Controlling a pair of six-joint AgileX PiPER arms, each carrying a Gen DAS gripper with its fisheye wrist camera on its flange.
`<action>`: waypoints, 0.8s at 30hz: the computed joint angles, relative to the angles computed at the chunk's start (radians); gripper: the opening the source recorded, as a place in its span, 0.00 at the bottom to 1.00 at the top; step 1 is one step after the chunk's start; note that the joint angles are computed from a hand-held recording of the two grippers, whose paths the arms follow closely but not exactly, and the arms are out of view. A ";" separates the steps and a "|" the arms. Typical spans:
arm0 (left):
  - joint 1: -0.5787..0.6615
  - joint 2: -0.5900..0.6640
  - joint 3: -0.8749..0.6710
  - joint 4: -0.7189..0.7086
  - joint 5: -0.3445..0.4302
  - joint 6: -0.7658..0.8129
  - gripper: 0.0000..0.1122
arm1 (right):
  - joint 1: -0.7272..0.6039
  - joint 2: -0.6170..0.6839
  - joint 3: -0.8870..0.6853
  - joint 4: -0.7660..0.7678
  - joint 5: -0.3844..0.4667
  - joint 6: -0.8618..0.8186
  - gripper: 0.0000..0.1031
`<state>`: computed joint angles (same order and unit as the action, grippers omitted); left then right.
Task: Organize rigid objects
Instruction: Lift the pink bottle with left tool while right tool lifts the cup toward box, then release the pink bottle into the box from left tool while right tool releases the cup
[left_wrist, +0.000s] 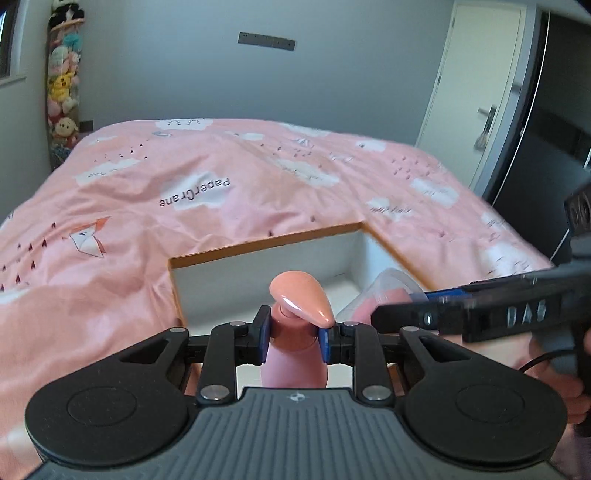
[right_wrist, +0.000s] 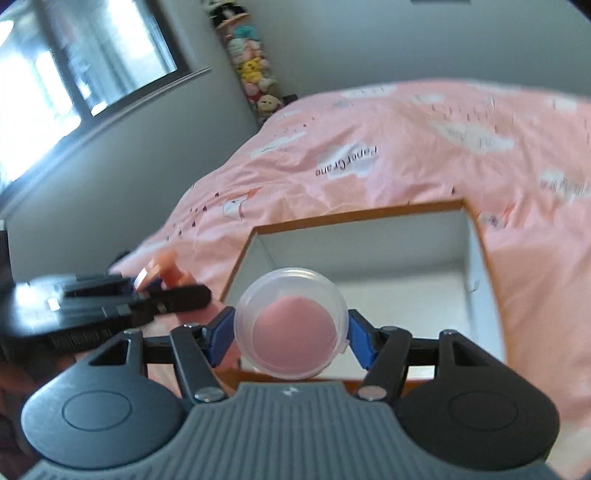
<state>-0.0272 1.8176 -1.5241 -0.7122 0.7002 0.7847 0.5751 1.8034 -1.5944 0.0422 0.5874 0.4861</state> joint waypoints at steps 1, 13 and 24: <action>-0.009 0.025 -0.014 0.026 -0.005 -0.014 0.26 | -0.022 0.039 -0.031 0.069 0.002 -0.024 0.62; -0.073 0.183 -0.109 0.340 0.055 -0.224 0.26 | -0.060 0.351 -0.276 0.189 0.144 -0.022 0.62; -0.120 0.243 -0.229 0.516 0.163 -0.358 0.26 | -0.060 0.481 -0.448 0.193 0.266 -0.033 0.62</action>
